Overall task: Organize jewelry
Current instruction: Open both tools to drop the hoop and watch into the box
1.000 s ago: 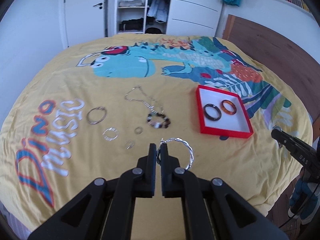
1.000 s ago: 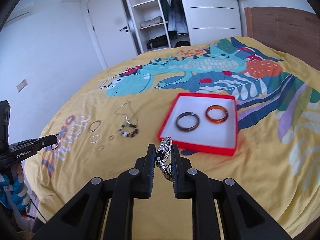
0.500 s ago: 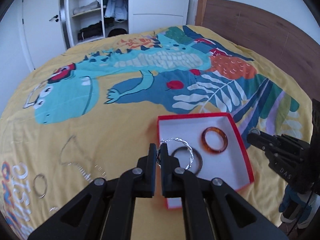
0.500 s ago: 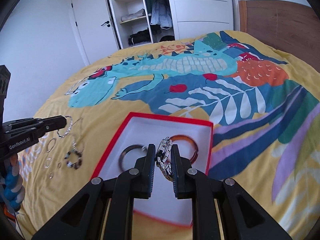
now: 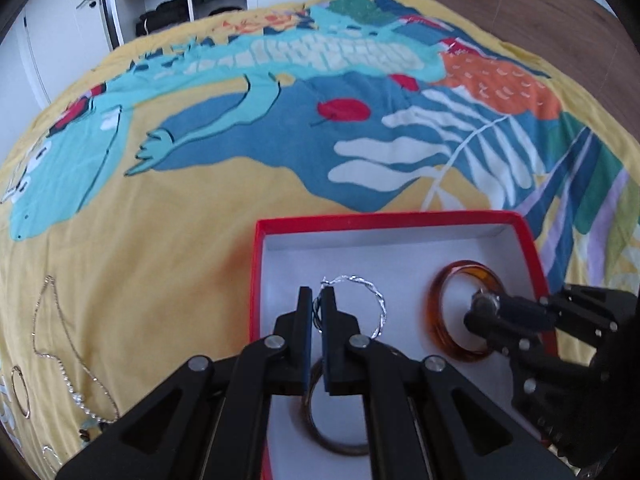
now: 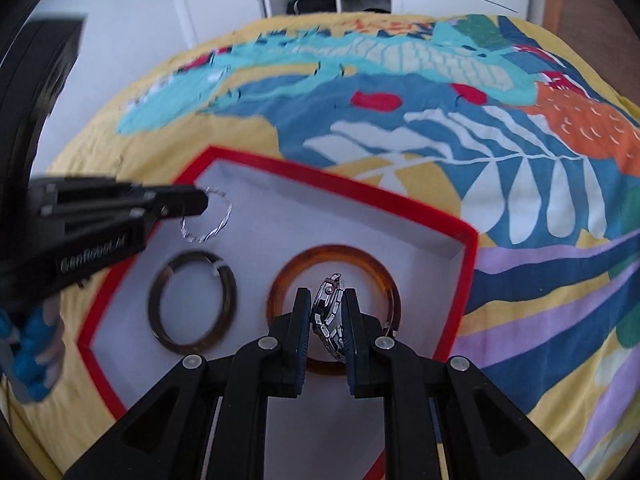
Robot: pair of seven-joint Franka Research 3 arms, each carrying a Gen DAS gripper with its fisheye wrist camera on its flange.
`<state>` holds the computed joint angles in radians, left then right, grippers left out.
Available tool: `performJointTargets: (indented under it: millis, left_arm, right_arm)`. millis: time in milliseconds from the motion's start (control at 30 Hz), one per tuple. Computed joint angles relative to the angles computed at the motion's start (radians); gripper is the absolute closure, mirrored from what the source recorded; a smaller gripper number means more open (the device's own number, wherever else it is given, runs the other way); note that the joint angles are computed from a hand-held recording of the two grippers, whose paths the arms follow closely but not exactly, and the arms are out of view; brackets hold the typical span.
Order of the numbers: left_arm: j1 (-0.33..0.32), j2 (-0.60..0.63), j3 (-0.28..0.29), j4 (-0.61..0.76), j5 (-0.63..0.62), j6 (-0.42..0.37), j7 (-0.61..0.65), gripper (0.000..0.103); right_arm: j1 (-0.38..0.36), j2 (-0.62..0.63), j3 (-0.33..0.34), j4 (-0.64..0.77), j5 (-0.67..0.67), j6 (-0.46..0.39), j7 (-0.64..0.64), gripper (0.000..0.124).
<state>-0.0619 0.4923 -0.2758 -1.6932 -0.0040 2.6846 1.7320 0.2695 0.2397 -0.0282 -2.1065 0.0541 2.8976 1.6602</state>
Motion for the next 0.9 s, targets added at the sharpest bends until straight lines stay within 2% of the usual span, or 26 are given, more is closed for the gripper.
performJointTargets:
  millis: [100,400,467,500,600,767,900]
  left_arm:
    - [-0.027,0.043,0.032,0.051,0.029,-0.04,-0.054,0.099]
    - [-0.005,0.042,0.008,0.034,0.029,-0.032,-0.044,0.098]
    - [-0.008,0.041,0.011,0.036,0.032,-0.033,-0.042,0.098]
    - [-0.009,0.035,0.012,0.029,0.034,-0.027,-0.043,0.098]
    - [-0.009,0.016,0.016,0.012,0.038,-0.015,-0.052,0.09]
    - [0.049,-0.042,-0.036,-0.04,-0.049,0.0,0.02,0.09]
    - [0.127,-0.163,-0.107,-0.153,-0.222,0.033,0.163,0.09]
  right_arm:
    - [0.015,0.012,-0.02,0.005,-0.032,-0.005,0.024,0.109]
    - [0.053,0.015,-0.065,0.006,-0.155,-0.015,0.107,0.108]
    - [0.05,0.006,-0.063,0.001,-0.169,-0.024,0.119,0.104]
    - [0.047,-0.002,-0.061,-0.005,-0.173,-0.026,0.123,0.098]
    - [0.053,-0.03,-0.067,-0.021,-0.217,-0.037,0.16,0.09]
    - [0.047,-0.128,-0.069,-0.09,-0.328,-0.036,0.282,0.085]
    - [0.006,-0.265,-0.045,-0.199,-0.422,0.008,0.463,0.076]
